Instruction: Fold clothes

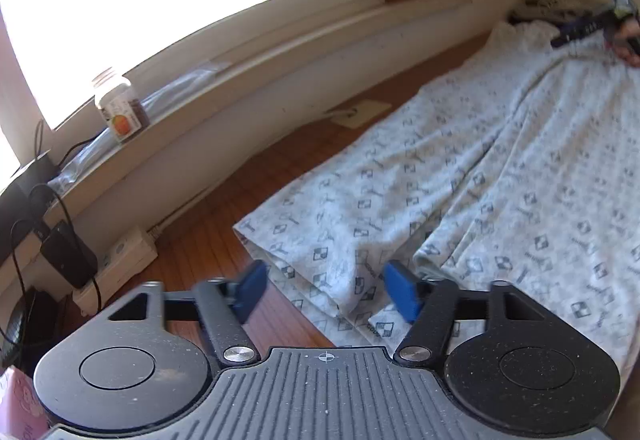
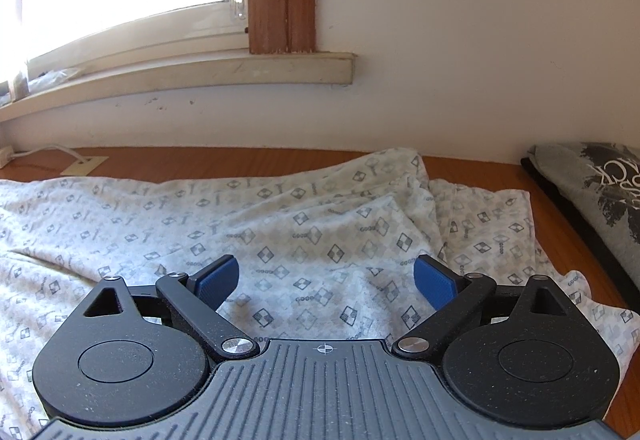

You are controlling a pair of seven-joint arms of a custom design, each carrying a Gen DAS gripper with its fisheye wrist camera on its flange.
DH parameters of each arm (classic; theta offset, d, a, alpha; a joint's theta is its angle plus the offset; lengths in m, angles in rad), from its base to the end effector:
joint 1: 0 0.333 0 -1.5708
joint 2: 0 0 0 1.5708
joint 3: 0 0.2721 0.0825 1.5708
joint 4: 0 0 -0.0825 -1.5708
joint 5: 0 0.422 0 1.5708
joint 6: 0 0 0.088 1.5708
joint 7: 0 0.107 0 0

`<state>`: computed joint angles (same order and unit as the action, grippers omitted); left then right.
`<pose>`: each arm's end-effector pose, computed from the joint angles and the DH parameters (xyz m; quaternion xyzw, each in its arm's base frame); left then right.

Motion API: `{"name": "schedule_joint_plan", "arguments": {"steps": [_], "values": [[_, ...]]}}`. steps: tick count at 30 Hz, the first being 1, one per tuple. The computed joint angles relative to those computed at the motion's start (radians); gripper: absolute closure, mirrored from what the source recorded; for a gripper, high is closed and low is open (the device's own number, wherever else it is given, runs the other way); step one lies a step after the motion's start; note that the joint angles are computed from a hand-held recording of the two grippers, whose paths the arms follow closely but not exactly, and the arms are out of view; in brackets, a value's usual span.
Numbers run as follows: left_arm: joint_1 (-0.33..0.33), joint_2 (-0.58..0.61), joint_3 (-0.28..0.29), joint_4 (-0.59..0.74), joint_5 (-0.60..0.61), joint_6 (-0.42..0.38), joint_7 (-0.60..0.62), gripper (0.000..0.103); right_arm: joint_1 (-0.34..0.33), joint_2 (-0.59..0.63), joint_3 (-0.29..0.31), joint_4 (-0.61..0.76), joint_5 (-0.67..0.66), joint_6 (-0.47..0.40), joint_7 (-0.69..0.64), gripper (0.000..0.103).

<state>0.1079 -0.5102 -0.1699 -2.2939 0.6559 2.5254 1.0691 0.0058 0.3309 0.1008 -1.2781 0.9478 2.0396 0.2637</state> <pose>0.5058 -0.0469 0.5763 -0.6395 0.6226 -0.1399 0.4288 0.7090 0.1088 0.5950 -0.8494 0.1868 -0.1030 0.4827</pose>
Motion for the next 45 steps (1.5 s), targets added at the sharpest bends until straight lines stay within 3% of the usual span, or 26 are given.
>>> {"name": "schedule_joint_plan", "arguments": {"steps": [1,4,12,17,19,23,28,31,33,38,41,45], "values": [[-0.003,0.011,0.002,0.008,-0.004,-0.007,0.015,0.052,-0.001,0.001,0.000,0.002,0.001,-0.001,0.001,0.009],[-0.026,0.018,0.018,0.020,-0.036,-0.031,0.086,0.098,-0.003,0.005,0.001,0.006,0.004,-0.005,0.003,0.009],[-0.037,-0.037,0.006,0.021,-0.041,-0.138,0.193,0.096,-0.009,0.024,0.005,0.031,0.003,-0.020,0.009,0.009],[0.004,-0.056,-0.003,0.016,-0.002,-0.141,0.109,0.066,-0.012,0.027,0.008,0.036,0.004,-0.021,0.009,0.009],[0.030,-0.063,0.006,0.011,0.009,-0.067,0.015,0.053,-0.012,0.025,0.008,0.033,0.003,-0.020,0.008,0.009],[0.018,0.014,0.083,0.056,-0.123,0.143,-0.065,0.033,-0.013,0.027,0.008,0.037,0.002,-0.022,0.009,0.009],[-0.013,0.220,0.116,0.215,-0.290,0.241,-0.048,0.027,-0.014,0.033,0.009,0.044,0.001,-0.026,0.012,0.009],[-0.049,0.338,0.139,0.311,-0.427,0.260,0.027,0.026,-0.015,0.036,0.010,0.049,0.002,-0.028,0.013,0.009],[-0.049,0.403,0.130,0.373,-0.449,0.230,0.070,0.026,-0.016,0.039,0.011,0.052,0.002,-0.029,0.014,0.008],[-0.037,0.476,0.107,0.430,-0.410,0.155,0.083,0.026,-0.018,0.042,0.013,0.057,0.003,-0.033,0.015,0.008],[-0.029,0.469,0.108,0.389,-0.380,0.210,0.090,0.025,-0.021,0.049,0.014,0.067,0.005,-0.042,0.020,0.008],[-0.023,0.481,0.104,0.401,-0.341,0.201,0.065,0.023,-0.020,0.056,0.015,0.078,-0.004,-0.043,0.027,0.008]]}}
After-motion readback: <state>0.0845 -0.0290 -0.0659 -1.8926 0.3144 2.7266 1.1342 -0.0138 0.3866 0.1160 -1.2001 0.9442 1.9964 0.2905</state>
